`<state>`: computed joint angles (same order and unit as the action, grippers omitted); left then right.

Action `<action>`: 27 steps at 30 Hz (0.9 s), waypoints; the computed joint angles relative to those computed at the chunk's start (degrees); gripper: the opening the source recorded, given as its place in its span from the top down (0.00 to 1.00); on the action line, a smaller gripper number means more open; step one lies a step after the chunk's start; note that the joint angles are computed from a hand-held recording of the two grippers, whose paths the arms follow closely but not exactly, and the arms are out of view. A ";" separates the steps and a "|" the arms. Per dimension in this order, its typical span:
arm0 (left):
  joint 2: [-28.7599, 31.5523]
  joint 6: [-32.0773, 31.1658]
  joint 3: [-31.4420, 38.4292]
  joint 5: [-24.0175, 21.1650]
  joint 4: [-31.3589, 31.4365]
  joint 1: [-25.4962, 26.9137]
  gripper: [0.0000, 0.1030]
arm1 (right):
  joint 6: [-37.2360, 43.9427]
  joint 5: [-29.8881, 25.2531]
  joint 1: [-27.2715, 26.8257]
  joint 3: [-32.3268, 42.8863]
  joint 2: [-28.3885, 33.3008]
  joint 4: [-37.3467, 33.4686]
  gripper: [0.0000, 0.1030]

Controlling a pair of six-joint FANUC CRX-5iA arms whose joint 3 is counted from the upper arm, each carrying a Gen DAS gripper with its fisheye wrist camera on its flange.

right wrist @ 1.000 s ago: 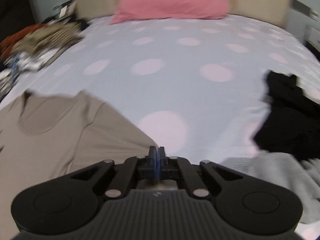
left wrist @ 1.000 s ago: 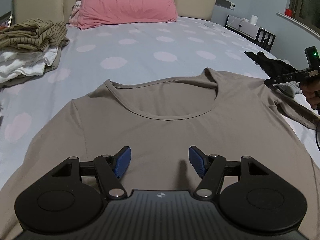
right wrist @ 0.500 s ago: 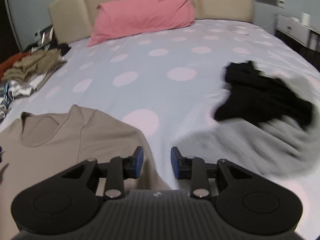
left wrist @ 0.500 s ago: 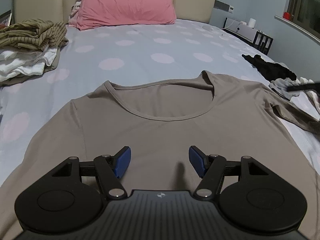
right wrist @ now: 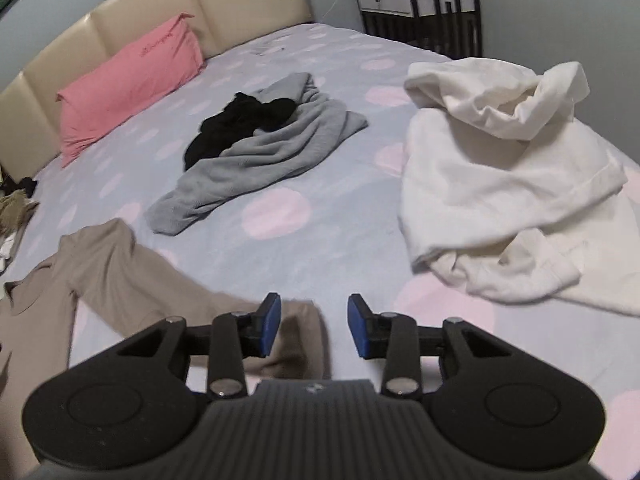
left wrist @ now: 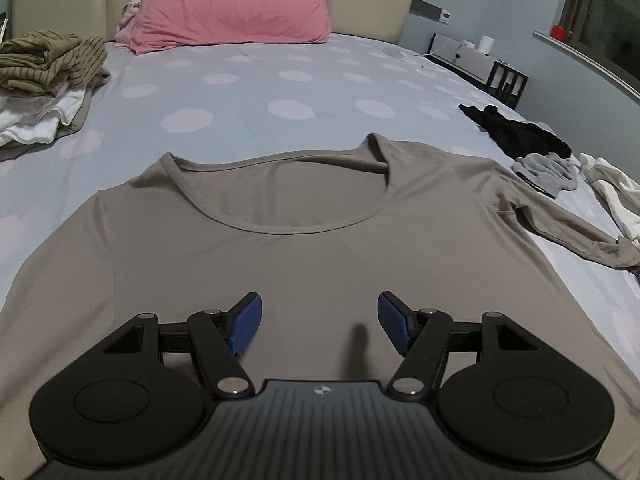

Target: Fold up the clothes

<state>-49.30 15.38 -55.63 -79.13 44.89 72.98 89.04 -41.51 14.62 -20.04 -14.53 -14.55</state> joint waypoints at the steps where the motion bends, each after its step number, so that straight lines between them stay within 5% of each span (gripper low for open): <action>1: -0.38 0.27 -0.05 -0.26 -0.06 0.05 0.39 | 0.76 -0.58 0.18 0.07 0.10 -0.34 0.61; 4: -0.99 1.01 0.04 -0.71 -0.39 0.16 0.39 | 2.59 -2.31 0.72 0.47 0.71 -1.39 0.67; 5: -1.22 1.09 0.11 -1.01 -0.48 0.41 0.39 | 3.66 -2.99 0.50 1.00 1.13 -2.47 0.89; 6: -1.54 0.91 0.09 -1.40 -0.46 0.85 0.39 | 4.78 -3.70 0.24 1.55 1.57 -3.56 0.98; 10: -2.42 0.36 0.02 -2.75 -0.30 2.73 0.39 | 1.58 3.89 4.36 -3.93 -3.39 3.28 0.97; 15: -2.13 1.25 0.15 -3.34 -0.41 3.94 0.39 | 11.38 10.70 11.98 -14.26 -15.90 13.52 0.97; 19: -2.21 1.03 0.35 -4.62 -0.27 5.03 0.39 | 26.53 -6.65 16.80 -14.09 -14.02 19.55 0.94; 21: -2.82 -0.07 0.27 -5.80 -0.01 6.26 0.39 | 25.33 -8.25 13.32 -11.00 -12.92 13.80 0.93; 24: -2.79 -0.54 0.63 -6.73 -0.69 6.97 0.39 | 22.57 -9.55 7.69 -6.92 -11.51 5.18 0.75; 27: -0.46 2.71 3.22 -5.66 -5.12 3.40 0.38 | 7.48 -7.52 6.69 -5.35 -9.33 5.26 0.59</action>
